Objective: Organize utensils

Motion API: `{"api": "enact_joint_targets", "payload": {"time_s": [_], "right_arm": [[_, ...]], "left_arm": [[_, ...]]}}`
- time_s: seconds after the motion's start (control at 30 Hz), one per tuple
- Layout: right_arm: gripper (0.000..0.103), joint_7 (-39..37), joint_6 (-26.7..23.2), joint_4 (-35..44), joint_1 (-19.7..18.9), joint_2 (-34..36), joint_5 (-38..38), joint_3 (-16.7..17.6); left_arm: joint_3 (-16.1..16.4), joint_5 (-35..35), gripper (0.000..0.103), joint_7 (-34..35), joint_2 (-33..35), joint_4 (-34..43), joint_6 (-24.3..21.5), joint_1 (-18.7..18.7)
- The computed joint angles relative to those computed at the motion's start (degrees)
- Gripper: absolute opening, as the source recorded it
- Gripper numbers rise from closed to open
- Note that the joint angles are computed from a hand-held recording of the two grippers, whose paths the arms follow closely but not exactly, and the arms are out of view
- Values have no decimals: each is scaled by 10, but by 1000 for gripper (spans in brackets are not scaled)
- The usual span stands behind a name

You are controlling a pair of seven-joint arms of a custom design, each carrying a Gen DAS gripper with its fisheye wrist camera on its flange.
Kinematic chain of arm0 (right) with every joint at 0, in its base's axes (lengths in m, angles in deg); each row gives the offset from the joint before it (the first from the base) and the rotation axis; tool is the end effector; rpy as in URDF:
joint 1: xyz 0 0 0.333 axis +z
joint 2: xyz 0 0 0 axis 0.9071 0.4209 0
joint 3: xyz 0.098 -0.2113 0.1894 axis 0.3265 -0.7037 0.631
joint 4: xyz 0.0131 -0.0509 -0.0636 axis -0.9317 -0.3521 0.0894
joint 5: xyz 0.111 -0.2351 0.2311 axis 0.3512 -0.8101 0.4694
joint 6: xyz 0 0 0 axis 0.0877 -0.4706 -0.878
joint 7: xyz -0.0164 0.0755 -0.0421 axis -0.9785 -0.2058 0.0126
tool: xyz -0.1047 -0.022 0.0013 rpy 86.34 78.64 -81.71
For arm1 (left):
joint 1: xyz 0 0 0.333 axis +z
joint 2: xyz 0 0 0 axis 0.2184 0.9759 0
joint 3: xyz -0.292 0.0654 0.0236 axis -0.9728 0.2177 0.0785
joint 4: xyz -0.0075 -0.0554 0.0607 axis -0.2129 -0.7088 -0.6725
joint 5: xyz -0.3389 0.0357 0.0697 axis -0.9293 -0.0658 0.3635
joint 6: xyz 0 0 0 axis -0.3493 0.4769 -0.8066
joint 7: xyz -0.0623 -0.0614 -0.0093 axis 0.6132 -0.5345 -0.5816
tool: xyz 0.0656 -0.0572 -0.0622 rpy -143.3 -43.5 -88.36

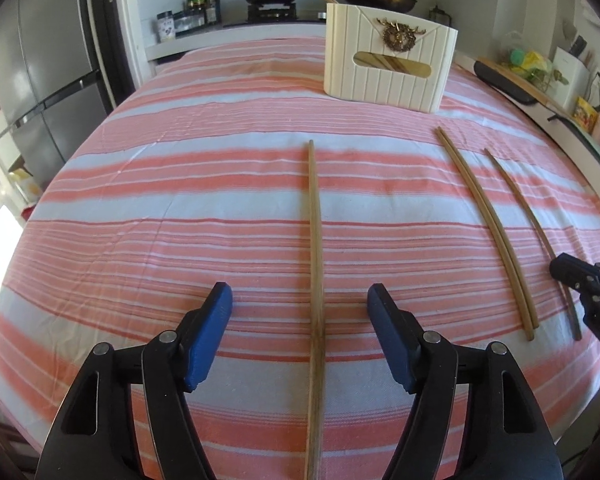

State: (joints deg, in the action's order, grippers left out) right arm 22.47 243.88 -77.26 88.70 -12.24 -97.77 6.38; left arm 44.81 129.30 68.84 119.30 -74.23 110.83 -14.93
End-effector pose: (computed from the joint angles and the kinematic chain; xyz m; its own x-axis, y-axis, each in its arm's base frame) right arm 0.6443 0.2871 0.3442 0.4074 -0.9112 0.0608 -0.7169 -0.3604 -0.5968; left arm 0.5821 -0.3038 0.2975 0.2493 -0.9683 0.0170 -0.7462 -0.2033 -0.6339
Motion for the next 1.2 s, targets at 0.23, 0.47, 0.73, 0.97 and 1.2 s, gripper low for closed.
{"api": "enact_joint_targets", "payload": {"time_s": [0.23, 0.47, 0.73, 0.97, 1.2], "right_arm": [[7, 90, 15, -67, 20, -41, -32, -59], [49, 48, 59, -92, -39, -47, 4, 10], [53, 38, 98, -97, -21, -35, 9, -8], [53, 40, 117, -106, -6, -35, 10, -26], [53, -87, -62, -10, -100, -21, 70, 84]], "left_arm": [[5, 6, 82, -10, 4, 2, 2, -1], [-2, -8, 92, 14, 7, 7, -6, 4], [-1, -28, 97, 34, 9, 9, -9, 2], [1, -29, 97, 35, 8, 7, -7, 1], [-54, -131, 99, 200, -8, -8, 29, 69]]}}
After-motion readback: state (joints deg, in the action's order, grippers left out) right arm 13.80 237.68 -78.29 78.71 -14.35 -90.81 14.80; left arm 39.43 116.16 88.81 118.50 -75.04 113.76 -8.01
